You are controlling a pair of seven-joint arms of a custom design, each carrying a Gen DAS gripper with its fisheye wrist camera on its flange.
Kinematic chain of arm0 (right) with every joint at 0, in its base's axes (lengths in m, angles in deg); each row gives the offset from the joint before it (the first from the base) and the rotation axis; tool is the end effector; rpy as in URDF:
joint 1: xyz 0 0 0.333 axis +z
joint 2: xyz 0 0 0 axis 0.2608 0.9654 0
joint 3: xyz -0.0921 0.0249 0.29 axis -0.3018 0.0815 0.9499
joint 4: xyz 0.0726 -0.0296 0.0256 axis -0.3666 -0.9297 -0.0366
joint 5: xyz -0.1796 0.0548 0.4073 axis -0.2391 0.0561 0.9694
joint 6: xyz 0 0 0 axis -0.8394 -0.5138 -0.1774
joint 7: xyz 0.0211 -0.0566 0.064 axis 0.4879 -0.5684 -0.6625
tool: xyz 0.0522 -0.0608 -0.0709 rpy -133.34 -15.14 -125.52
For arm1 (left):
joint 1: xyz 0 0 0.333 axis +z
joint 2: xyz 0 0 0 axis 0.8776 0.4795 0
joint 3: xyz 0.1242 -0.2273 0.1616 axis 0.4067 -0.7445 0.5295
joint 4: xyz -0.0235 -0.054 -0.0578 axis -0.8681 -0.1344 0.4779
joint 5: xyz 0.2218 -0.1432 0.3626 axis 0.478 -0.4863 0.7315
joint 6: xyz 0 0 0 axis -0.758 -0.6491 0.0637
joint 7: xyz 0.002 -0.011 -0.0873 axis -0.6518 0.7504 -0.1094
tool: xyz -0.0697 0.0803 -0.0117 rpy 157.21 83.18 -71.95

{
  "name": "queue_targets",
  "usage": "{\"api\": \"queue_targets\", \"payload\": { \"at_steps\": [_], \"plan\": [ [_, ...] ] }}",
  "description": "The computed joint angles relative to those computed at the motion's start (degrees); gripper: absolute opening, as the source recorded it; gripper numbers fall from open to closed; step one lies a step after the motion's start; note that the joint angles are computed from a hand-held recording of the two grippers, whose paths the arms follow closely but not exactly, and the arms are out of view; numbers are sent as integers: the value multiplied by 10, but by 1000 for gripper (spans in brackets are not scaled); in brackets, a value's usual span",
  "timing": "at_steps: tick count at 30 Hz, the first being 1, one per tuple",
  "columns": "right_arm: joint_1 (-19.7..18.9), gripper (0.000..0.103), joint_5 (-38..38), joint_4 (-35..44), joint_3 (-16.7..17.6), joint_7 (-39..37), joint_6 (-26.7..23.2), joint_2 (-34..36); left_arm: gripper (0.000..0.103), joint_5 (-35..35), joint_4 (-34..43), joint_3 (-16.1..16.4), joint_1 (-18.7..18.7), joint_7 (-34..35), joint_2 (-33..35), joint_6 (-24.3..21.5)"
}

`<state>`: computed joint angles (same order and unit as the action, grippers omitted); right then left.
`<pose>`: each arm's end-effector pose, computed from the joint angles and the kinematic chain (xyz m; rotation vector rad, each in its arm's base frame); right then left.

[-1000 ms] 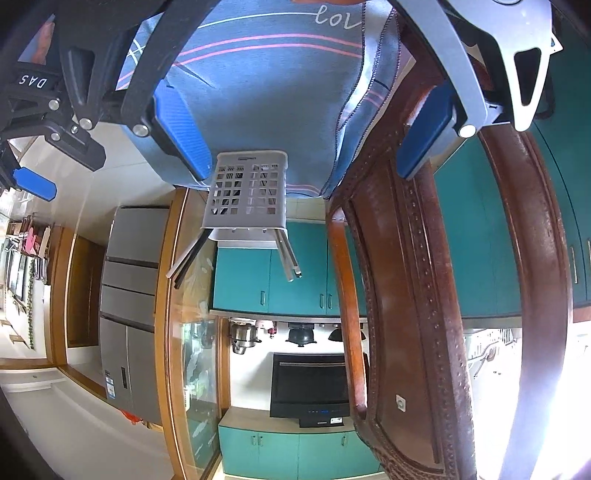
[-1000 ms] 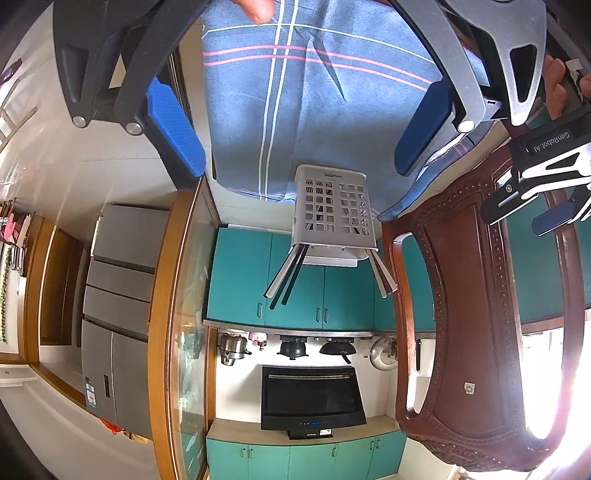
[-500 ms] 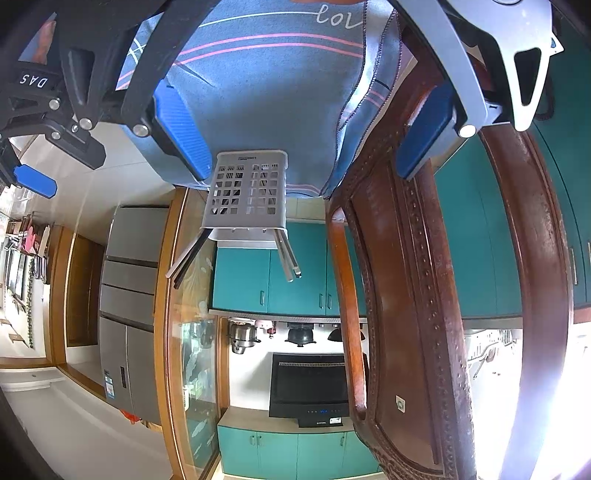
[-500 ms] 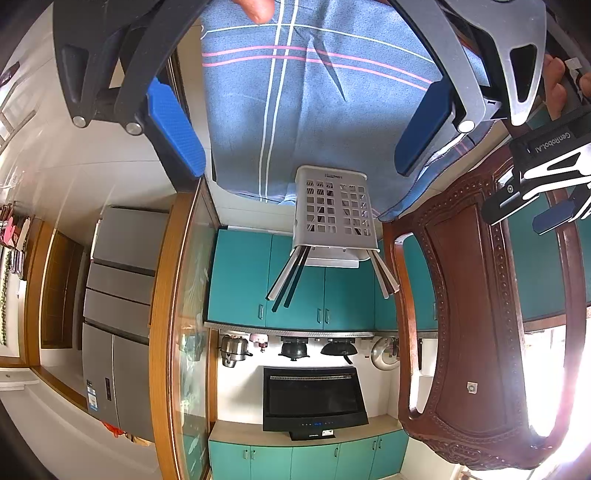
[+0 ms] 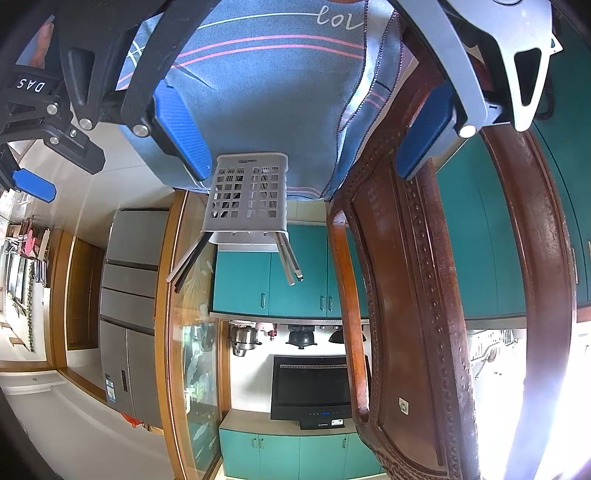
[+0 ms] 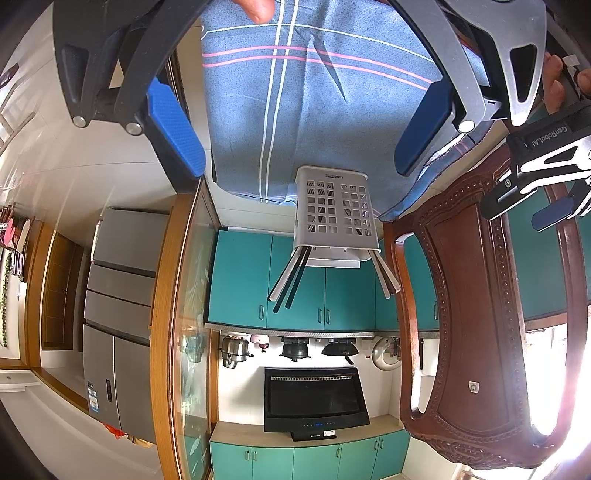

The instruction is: Organize utensils

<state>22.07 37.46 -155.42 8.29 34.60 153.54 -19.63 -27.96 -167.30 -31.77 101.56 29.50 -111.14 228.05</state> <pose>0.4227 0.0641 0.5091 -1.5531 1.3374 -0.9436 0.4332 -0.2669 0.4558 -1.4612 1.3607 -1.0492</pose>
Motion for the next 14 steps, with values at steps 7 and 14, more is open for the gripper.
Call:
{"api": "queue_targets", "payload": {
  "at_steps": [7, 14],
  "plan": [
    [3, 100, 0, 3, -4, -3, -3, 3, 99, 5, 6, 3, 1, 2, 17, -3],
    [1, 100, 5, 15, -2, 2, -19, 18, 99, 9, 12, 9, 1, 9, 41, -7]
  ]
}}
